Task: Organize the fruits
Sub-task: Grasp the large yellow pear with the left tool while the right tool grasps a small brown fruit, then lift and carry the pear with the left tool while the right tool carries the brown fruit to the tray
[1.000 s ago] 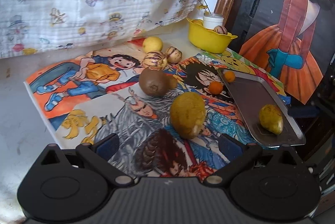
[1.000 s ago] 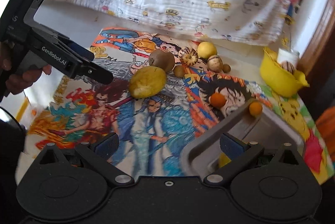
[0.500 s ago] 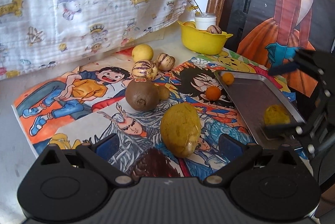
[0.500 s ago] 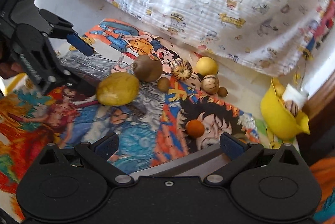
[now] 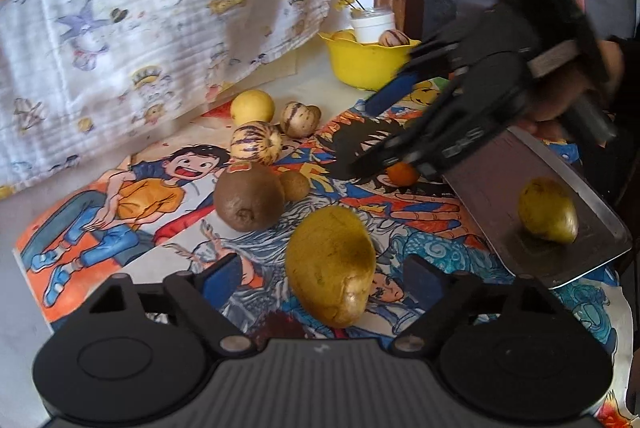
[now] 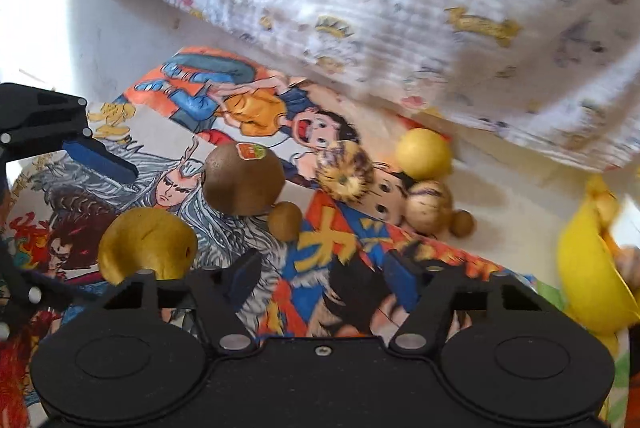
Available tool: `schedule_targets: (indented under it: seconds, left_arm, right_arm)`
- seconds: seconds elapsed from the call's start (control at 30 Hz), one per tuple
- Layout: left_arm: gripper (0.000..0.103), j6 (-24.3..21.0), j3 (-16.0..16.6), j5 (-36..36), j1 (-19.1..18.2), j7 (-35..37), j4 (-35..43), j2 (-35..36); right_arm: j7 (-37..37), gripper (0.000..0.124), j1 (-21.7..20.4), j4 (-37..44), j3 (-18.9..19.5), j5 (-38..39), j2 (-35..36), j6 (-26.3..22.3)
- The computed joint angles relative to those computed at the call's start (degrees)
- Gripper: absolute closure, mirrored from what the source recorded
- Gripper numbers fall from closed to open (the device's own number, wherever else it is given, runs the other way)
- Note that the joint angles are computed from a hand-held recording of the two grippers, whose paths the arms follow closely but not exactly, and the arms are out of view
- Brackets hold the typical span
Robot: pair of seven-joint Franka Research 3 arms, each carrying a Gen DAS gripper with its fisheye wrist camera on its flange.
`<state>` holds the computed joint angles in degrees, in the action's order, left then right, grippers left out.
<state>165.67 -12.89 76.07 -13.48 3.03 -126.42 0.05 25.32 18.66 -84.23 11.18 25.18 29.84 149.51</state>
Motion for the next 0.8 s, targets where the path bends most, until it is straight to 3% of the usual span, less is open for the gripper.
schedule_targets:
  seconds: [0.4,0.57,0.8]
  left_arm:
    - [0.037,1.8,1.3,-7.9,-0.4,7.4,2.0,3.5]
    - [0.044,3.1,2.0,-10.2,-0.5,9.3,2.3,4.3]
    - [0.045,4.3,2.8,-9.9,-0.7,7.6,2.0,4.3]
  right_arm:
    - [-0.6,0.078,2.8,16.2,-0.9,-5.3,10.9,-11.2]
    - [-1.0,0.083,3.0,19.2,-0.5,-5.0,13.1,-12.7]
    - [-1.4,0.096,2.8,19.6,-0.1,-3.9,13.4,-13.2]
